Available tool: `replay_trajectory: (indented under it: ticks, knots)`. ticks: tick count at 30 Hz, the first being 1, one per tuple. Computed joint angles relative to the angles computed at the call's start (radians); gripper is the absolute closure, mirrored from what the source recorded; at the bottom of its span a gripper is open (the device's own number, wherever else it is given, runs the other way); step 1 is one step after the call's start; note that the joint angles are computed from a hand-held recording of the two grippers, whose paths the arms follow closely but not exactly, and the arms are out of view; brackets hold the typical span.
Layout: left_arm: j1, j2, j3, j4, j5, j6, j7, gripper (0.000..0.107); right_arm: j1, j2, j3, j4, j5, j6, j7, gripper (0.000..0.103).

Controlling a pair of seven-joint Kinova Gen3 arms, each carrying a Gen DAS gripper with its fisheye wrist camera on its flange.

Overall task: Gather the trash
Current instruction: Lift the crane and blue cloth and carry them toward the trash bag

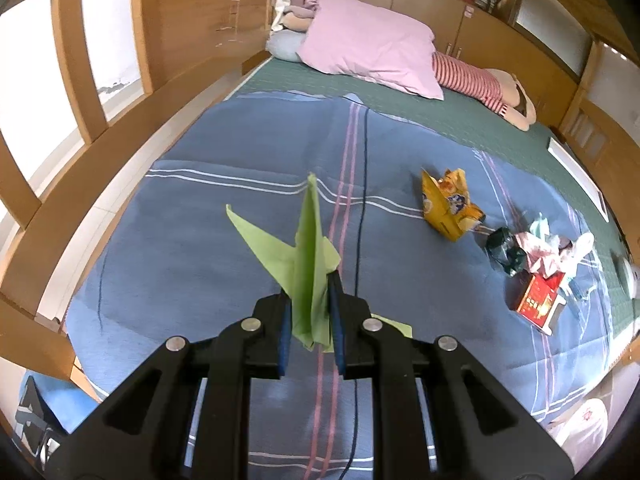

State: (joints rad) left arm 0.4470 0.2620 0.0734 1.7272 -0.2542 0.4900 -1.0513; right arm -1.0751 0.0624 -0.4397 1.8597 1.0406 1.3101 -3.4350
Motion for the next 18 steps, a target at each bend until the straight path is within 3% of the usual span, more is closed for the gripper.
replay_trajectory:
  ticks: [3, 6, 18]
  knots:
    - [0.01, 0.002, 0.005, 0.001, -0.01, -0.001, -0.01, 0.09, 0.013, 0.011, 0.017, 0.0, -0.056, 0.029, -0.034, 0.074]
    - [0.02, 0.004, 0.009, 0.005, -0.02, -0.005, -0.022, 0.09, 0.033, -0.006, 0.024, 0.03, -0.09, -0.009, -0.084, 0.074]
    - [0.037, 0.012, 0.012, -0.004, -0.018, -0.001, -0.053, 0.09, 0.041, -0.009, -0.001, 0.05, -0.103, -0.001, -0.129, 0.074]
